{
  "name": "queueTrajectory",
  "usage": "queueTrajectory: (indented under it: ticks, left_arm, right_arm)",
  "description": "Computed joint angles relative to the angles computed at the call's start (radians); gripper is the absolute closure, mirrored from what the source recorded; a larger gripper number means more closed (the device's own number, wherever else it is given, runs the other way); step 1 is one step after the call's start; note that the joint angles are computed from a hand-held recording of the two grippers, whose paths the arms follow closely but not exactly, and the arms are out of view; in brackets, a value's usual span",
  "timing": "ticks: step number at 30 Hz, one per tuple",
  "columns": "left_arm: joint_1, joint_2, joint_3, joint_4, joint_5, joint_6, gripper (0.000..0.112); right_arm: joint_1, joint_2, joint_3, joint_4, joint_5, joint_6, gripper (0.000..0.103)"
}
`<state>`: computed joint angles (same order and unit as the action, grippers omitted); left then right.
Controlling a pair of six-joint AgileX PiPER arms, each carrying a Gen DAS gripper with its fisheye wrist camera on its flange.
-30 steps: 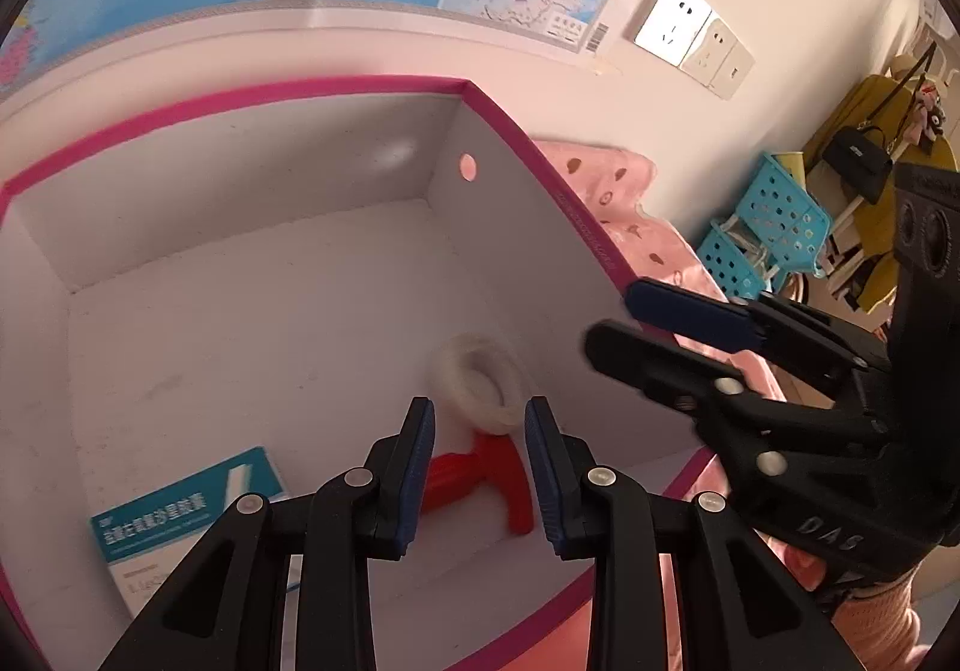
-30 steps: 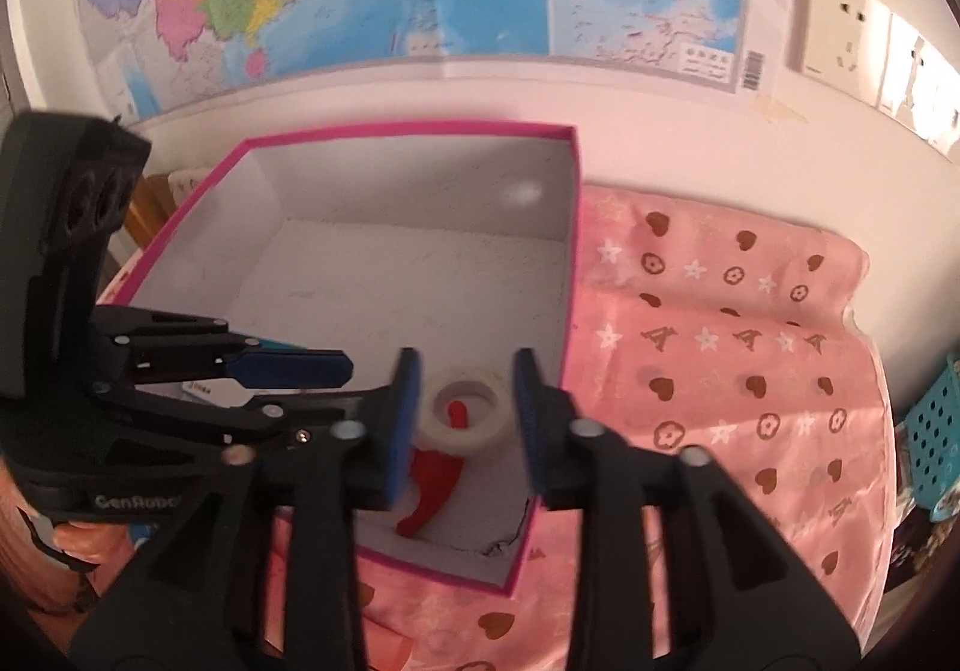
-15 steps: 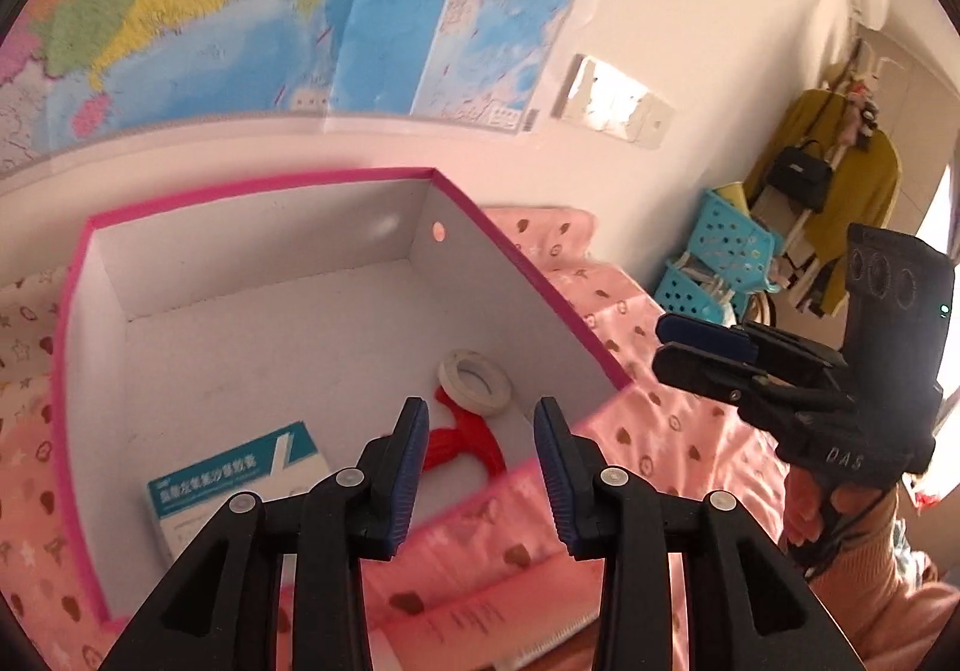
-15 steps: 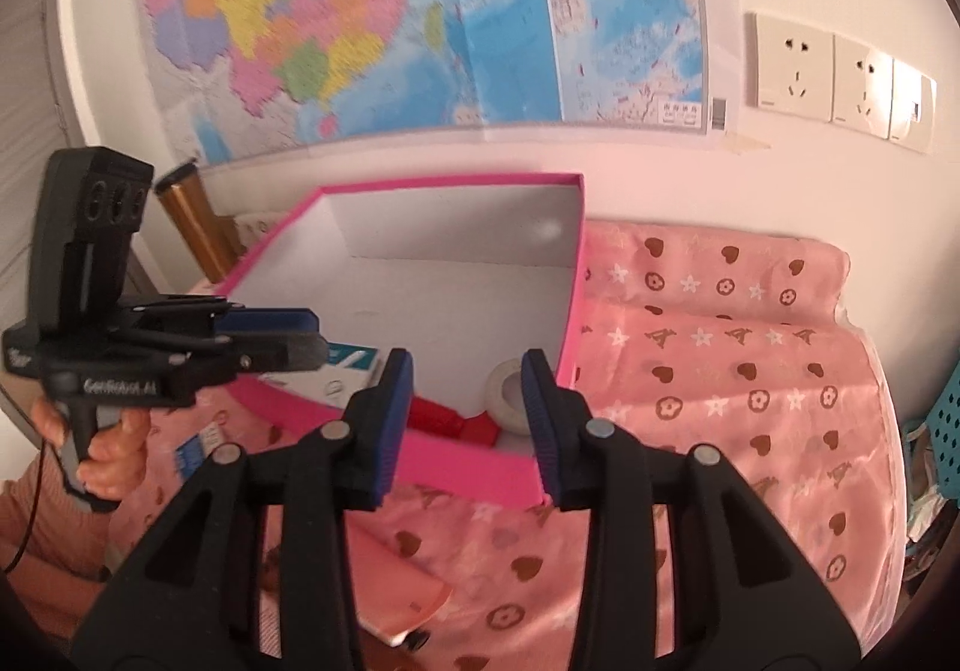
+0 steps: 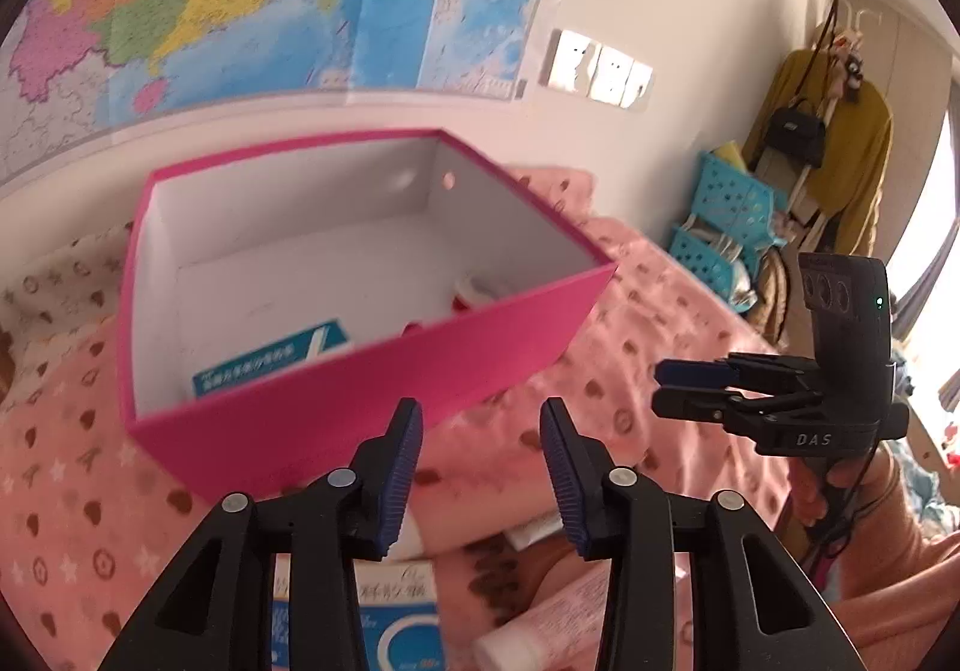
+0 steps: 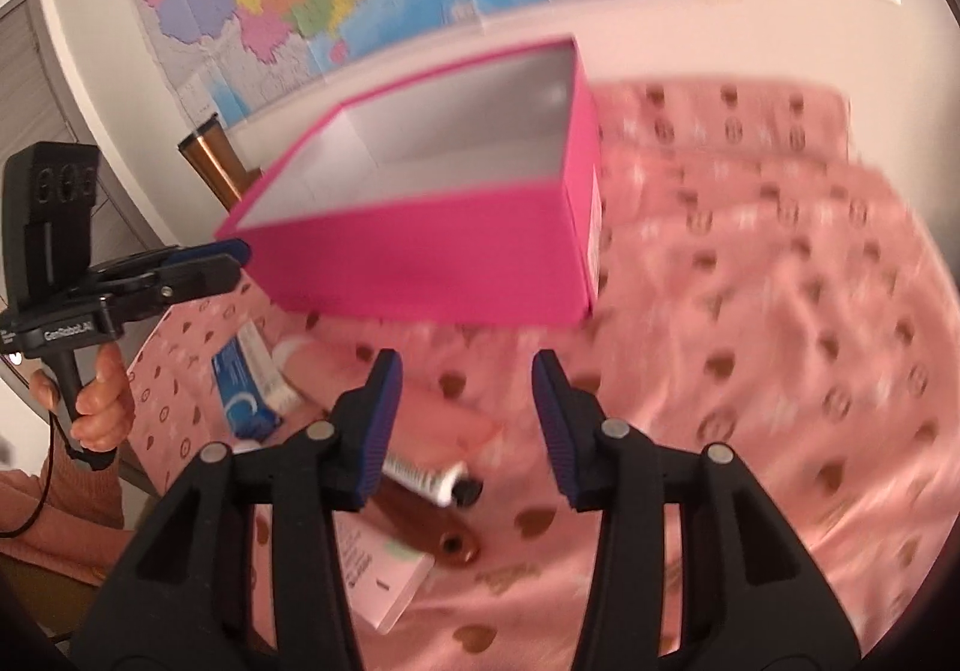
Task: Organize rigid objects
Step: 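Move both grippers back toward the remaining items on the bedspread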
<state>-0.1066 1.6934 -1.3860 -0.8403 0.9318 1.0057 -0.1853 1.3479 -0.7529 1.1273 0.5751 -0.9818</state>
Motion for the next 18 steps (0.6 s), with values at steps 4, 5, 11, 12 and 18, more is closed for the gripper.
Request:
queueTrajectory:
  ticks: [4,5,11,12,18]
  left_arm:
    - [-0.002,0.001,0.048,0.038,-0.035,-0.018,0.07]
    - [0.0,0.006,0.054,0.046,-0.032,-0.021,0.07]
    - [0.008,0.022,0.082,0.082,-0.057,-0.055,0.07]
    - [0.014,0.024,0.084,0.079,-0.053,-0.054,0.07]
    - [0.021,0.003,0.128,0.065,-0.023,-0.012,0.07]
  right_arm:
    - [-0.012,0.021,0.047,0.046,0.026,-0.03,0.056]
    - [-0.013,0.024,0.056,0.046,0.029,-0.029,0.056]
    - [-0.009,0.039,0.096,0.085,0.032,-0.057,0.056]
    - [-0.008,0.041,0.098,0.092,0.033,-0.061,0.056]
    - [0.0,0.037,0.119,0.093,0.033,-0.065,0.056]
